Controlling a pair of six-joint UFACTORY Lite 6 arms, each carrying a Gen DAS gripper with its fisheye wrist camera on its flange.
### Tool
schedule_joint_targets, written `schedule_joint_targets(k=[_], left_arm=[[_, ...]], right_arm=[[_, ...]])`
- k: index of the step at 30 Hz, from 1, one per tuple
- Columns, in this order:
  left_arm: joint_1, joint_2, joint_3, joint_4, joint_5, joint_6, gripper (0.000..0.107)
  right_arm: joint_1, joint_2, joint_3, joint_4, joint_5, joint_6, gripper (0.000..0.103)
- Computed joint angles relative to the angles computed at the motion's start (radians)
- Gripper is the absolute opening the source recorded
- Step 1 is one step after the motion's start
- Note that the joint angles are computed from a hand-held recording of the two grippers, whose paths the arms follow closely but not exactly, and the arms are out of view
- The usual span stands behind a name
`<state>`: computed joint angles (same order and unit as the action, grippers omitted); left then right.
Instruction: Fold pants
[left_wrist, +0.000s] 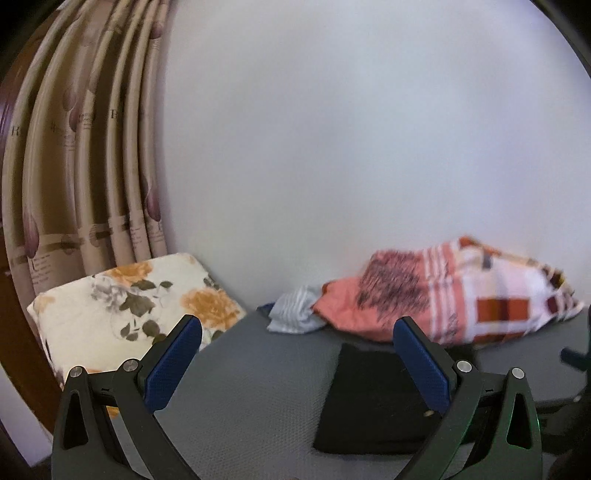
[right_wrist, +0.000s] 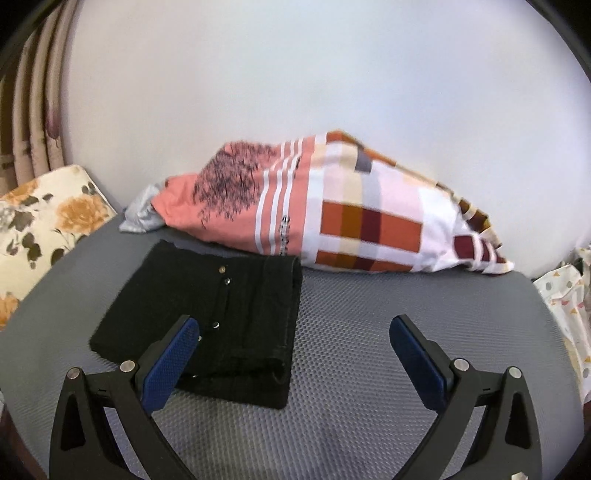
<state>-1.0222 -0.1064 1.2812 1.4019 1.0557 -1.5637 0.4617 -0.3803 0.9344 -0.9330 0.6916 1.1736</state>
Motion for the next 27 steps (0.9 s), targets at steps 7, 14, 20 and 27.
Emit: schedule_joint_targets(k=[7, 14, 20, 27], left_arm=[[-0.111, -0.076, 0.121, -0.105, 0.026, 0.184, 0.103], [-0.253, -0.079, 0.175, -0.149, 0.187, 0.184, 0.103], [-0.21, -0.089, 0.136, -0.304, 0.074, 0.214, 0.103], [-0.257, -0.068, 0.055, -0.311, 0.064, 0.128, 0.103]], right_arm=[[0.205, -0.176, 0.01, -0.047, 0.228, 0.01, 0.103], [0.401, -0.234, 0.05, -0.099, 0.423, 0.051, 0.103], [0.489, -0.253, 0.053, -0.108, 0.515, 0.074, 0.103], [0.517, -0.254, 0.053, -0.079, 0.551, 0.081, 0.103]])
